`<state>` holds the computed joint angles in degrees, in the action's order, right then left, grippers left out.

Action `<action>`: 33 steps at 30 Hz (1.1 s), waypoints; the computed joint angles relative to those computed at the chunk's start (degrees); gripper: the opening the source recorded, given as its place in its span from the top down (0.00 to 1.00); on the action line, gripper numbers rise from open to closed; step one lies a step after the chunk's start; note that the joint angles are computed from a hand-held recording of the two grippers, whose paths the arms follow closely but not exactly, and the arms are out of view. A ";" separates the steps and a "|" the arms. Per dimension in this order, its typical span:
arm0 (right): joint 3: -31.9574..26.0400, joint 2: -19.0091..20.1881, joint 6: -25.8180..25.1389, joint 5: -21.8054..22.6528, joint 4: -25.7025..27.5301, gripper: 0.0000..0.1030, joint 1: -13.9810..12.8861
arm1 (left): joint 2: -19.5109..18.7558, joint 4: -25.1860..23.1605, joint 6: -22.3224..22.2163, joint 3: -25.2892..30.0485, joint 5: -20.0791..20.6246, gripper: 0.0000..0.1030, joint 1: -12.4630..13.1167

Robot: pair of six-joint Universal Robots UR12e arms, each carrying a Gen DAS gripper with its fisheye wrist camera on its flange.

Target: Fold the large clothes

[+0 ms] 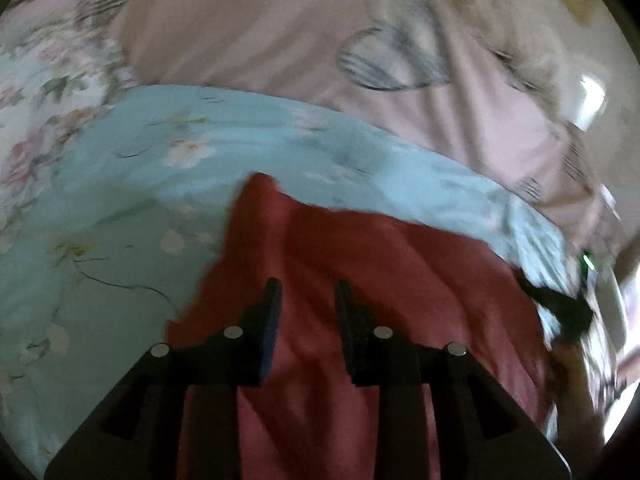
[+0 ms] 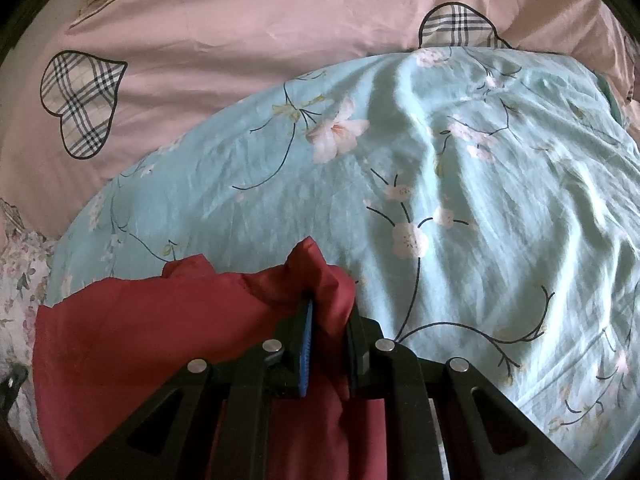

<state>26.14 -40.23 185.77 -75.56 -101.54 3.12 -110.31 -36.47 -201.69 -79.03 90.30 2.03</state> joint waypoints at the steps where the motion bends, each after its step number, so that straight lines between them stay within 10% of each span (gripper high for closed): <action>1: 0.11 -0.07 0.05 -0.05 -0.09 0.87 0.03 | 0.14 -0.32 0.92 -0.13 -0.10 0.77 -0.50; 7: 0.50 -0.52 0.61 1.06 -0.71 0.84 -0.29 | -0.06 -2.05 5.18 -0.47 0.10 0.74 -3.76; 16: 11.08 -8.51 1.79 5.05 -14.61 0.52 -1.75 | -1.99 -4.94 4.92 0.39 3.91 0.74 -4.90; 24: 23.00 -17.23 -8.39 12.24 -12.63 0.43 -0.86 | -2.41 -4.24 4.28 0.33 5.17 0.74 -5.31; 33: 32.89 -21.36 -16.15 -1.76 -15.64 0.42 3.34 | -3.16 -3.09 6.16 -0.10 8.66 0.73 -6.09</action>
<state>59.02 -61.60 169.62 -77.32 -117.18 6.46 -113.47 -39.57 -195.53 -79.14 98.96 -4.06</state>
